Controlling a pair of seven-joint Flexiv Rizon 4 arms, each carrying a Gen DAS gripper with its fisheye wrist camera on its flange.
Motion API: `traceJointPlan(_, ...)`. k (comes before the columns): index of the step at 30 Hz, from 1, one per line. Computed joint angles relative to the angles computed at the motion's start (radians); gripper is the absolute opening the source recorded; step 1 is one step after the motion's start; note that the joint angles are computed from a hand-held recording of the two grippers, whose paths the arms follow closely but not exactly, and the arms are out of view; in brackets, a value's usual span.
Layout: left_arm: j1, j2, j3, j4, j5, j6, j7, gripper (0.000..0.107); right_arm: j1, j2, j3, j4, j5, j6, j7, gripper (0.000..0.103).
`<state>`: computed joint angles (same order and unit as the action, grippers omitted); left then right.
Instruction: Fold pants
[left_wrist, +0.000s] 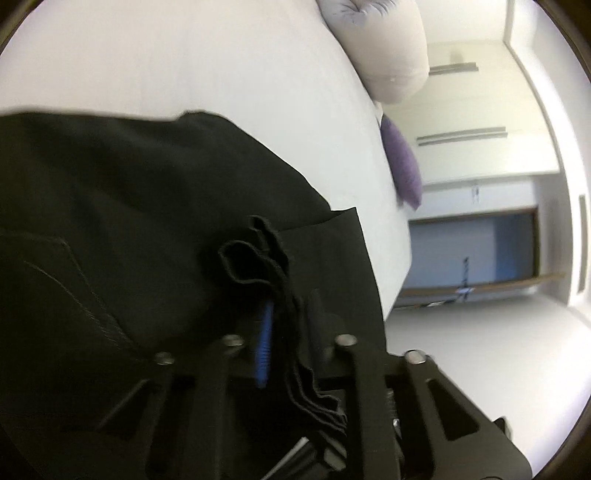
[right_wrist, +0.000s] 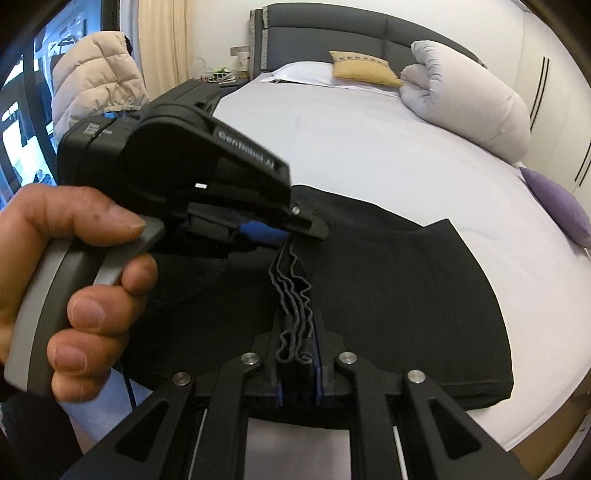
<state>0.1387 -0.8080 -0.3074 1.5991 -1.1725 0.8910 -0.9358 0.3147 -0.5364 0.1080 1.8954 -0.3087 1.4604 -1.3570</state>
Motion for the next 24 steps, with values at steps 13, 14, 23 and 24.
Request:
traceJointPlan(13, 0.041, 0.018, 0.06, -0.001, 0.161, -0.01, -0.032, 0.008, 0.016, -0.061, 0.053, -0.078, 0.0, -0.073, -0.081, 0.014)
traceJointPlan(14, 0.044, 0.012, 0.057, 0.0, 0.159, -0.005, -0.034, 0.008, 0.02, -0.067, 0.054, -0.084, 0.003, -0.08, -0.083, 0.014)
traceJointPlan(23, 0.076, -0.032, 0.035, -0.006, 0.153, 0.006, -0.032, 0.01, -0.03, -0.113, 0.147, -0.127, 0.087, -0.157, -0.165, 0.045)
traceJointPlan(24, 0.083, -0.026, 0.031, 0.004, 0.145, 0.005, -0.023, 0.01, -0.04, -0.112, 0.161, -0.132, 0.107, -0.167, -0.175, 0.052)
